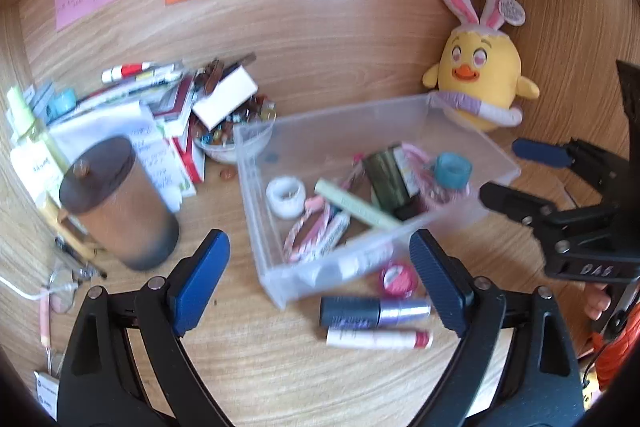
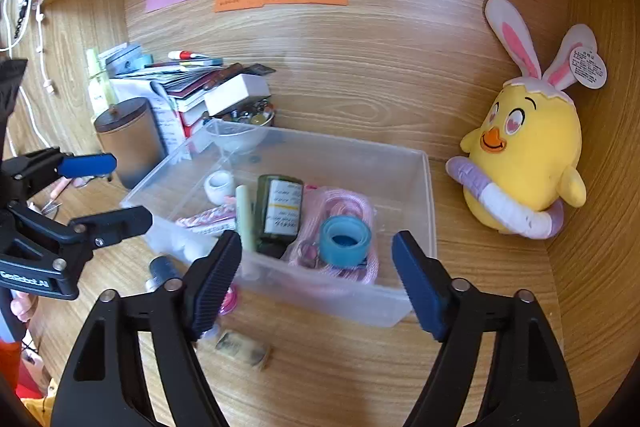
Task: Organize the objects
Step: 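Grasp the white red-capped lip tube with the left gripper while the right gripper grasps the brown bar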
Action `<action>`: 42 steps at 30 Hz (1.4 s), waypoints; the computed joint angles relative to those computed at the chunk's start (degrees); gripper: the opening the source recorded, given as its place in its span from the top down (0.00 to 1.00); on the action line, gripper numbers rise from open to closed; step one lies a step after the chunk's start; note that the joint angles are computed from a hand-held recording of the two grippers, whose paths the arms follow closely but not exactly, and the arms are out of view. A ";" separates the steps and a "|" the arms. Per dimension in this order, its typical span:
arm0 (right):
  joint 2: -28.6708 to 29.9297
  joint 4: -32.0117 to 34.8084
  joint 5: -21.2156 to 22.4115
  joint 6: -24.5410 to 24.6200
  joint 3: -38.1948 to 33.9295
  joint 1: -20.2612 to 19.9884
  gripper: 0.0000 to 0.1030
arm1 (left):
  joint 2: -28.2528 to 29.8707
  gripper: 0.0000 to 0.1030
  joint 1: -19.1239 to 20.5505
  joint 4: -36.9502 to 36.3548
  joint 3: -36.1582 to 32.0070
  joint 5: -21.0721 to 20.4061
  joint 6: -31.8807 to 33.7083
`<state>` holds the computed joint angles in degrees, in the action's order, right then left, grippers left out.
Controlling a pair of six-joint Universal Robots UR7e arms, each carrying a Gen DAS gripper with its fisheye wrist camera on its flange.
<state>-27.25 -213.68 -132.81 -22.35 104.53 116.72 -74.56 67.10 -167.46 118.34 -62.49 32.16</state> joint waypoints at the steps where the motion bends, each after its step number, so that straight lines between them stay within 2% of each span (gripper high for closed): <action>1: -0.05 0.02 0.10 0.21 0.45 0.11 0.25 | -0.25 0.10 0.33 0.88 0.20 0.16 -0.26; 8: -0.04 1.94 1.30 2.65 3.27 -0.04 0.25 | -0.57 0.09 2.53 7.77 0.76 1.29 -2.22; 15: 0.77 7.31 1.15 5.21 4.14 -1.31 0.25 | -0.94 0.08 4.06 15.18 1.15 -2.40 -2.52; 21: 0.35 11.01 2.47 7.36 5.01 -2.49 0.25 | 0.46 0.07 3.72 16.87 1.73 -1.32 -1.75; 28: 0.16 15.23 3.56 8.46 4.51 -3.20 0.25 | 1.35 0.06 2.91 12.20 3.48 0.89 0.93; 29: -0.01 15.81 4.11 8.84 4.57 -3.41 0.25 | 1.23 0.08 2.87 12.17 3.41 0.75 0.79; 31: -0.33 17.12 5.42 9.69 4.68 -3.89 0.26 | 0.88 0.19 3.03 11.17 3.63 0.44 0.88; 33: 0.14 16.83 5.06 9.31 4.32 -3.68 0.27 | 0.66 0.19 3.28 10.74 3.54 0.38 0.67; 36: 0.99 16.96 4.37 8.51 3.45 -3.08 0.36 | 0.03 0.19 3.84 11.42 3.22 -0.19 -0.01; 38: 1.63 16.81 3.36 7.81 2.83 -2.63 0.47 | -0.58 0.20 3.95 10.92 3.47 -0.10 0.21; 39: 1.95 16.68 2.97 7.45 2.53 -2.43 0.50 | -0.86 0.26 3.95 10.85 3.52 -0.17 0.01; 40: 2.12 16.61 2.91 7.22 2.35 -2.29 0.56 | -1.25 0.37 3.98 11.38 3.47 -0.21 -0.15; 42: 2.08 16.66 3.17 7.44 2.38 -2.27 0.59 | -1.77 0.40 4.15 12.33 3.26 -0.16 -0.72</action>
